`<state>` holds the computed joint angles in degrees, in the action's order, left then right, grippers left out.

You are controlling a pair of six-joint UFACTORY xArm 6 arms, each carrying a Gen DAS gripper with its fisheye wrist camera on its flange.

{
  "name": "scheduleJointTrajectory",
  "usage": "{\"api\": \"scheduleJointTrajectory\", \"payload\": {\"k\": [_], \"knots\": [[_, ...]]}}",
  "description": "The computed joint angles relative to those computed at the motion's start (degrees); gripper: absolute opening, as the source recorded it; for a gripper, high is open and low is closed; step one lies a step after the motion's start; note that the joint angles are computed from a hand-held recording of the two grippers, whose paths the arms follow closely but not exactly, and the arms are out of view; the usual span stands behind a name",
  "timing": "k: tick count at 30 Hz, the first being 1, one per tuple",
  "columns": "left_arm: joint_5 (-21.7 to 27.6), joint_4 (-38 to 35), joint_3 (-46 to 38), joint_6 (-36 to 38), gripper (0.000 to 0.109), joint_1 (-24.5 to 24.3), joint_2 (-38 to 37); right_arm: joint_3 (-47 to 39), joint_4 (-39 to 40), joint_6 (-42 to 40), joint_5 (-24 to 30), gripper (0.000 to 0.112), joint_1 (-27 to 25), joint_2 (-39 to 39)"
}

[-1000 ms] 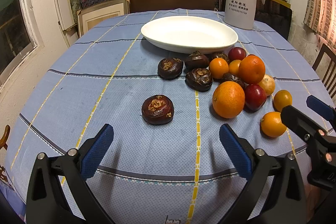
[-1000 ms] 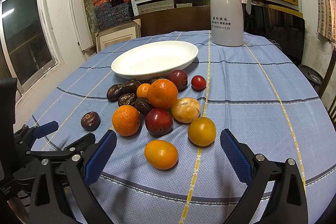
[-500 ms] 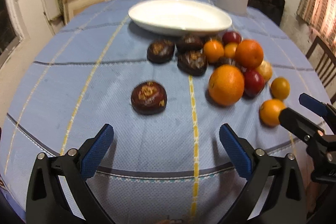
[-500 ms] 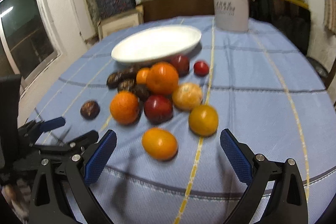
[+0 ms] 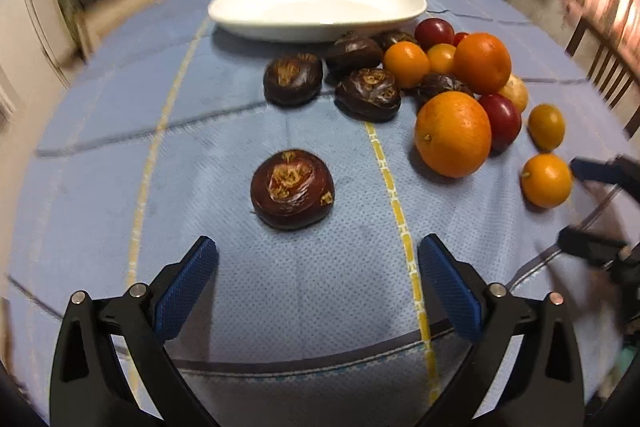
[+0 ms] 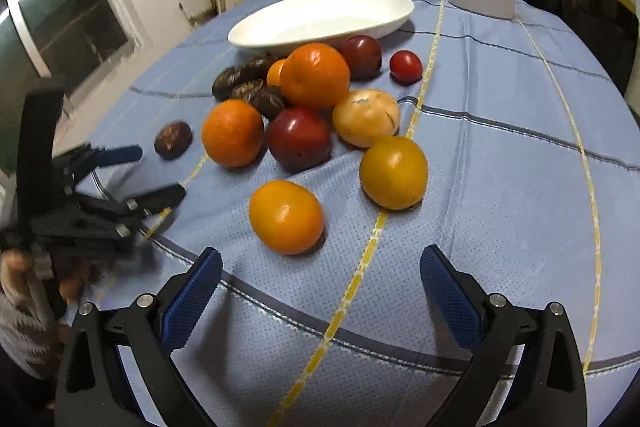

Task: Organize fruits
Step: 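Grasp a small orange with the right gripper while the left gripper grasps a dark brown date, then carry the small orange onto the white plate with the right gripper while the left gripper places the date there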

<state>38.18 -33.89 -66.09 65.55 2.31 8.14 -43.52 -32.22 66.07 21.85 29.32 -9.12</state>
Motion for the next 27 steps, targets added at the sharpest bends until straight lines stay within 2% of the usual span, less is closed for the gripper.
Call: {"api": "scheduleJointTrajectory", "payload": {"k": [1, 2, 5, 7, 9, 11, 12, 13, 14, 15, 17, 23, 27], "knots": [[2.3, -0.4, -1.6, -0.1, 0.099, 0.6, 0.6, -1.2, -0.1, -0.6, 1.8, 0.1, 0.5, 0.7], [2.2, 1.5, -2.4, -0.8, 0.099, 0.6, 1.0, -2.3, -1.8, 0.6, 3.6, 0.1, 1.1, 1.5], [-5.8, -0.6, -0.9, -0.5, 0.099, -0.7, 1.3, -2.5, -5.7, 3.2, 1.5, 0.1, 1.1, 1.6], [-5.9, -1.6, -2.6, -0.9, 0.098, -1.1, 2.4, -4.2, -7.3, 3.9, 2.5, 0.098, 1.4, 2.7], [-6.3, -1.6, -3.5, -0.9, 0.097, -1.5, 3.3, -4.7, -5.2, 1.4, 2.1, 0.086, 1.0, 3.1], [-6.5, 0.0, -4.1, -0.8, 0.077, -2.4, 4.0, -5.3, -1.4, -1.8, 1.0, 0.066, 0.3, 4.3], [-5.3, -0.3, -5.4, -0.5, 0.068, -2.5, 4.8, -5.9, -1.6, -1.8, 1.7, 0.06, 0.2, 4.6], [-4.5, -0.7, -6.2, -0.1, 0.062, -2.5, 5.2, -6.5, -2.3, -1.6, 2.6, 0.047, 0.3, 4.9], [-3.4, -0.9, -7.3, 0.1, 0.058, -2.3, 5.9, -6.8, -2.8, -1.5, 2.8, 0.039, 0.2, 5.2], [-1.6, -2.0, -7.9, 0.9, 0.051, -2.1, 6.0, -6.5, -3.0, -1.3, 2.2, 0.039, 0.1, 5.0], [-1.4, -2.9, -7.7, 1.6, 0.041, -2.0, 5.8, -5.3, -2.7, -1.5, 0.1, 0.039, -0.5, 4.4], [1.0, -7.0, -7.3, 3.8, 0.041, -0.3, 4.1, -1.6, -3.8, 0.7, -5.2, 0.038, -1.8, 0.4], [2.9, -9.1, -14.7, 0.3, 0.041, -1.2, 6.4, -5.3, -7.4, 2.3, -5.7, 0.038, -5.2, -0.6]]}}
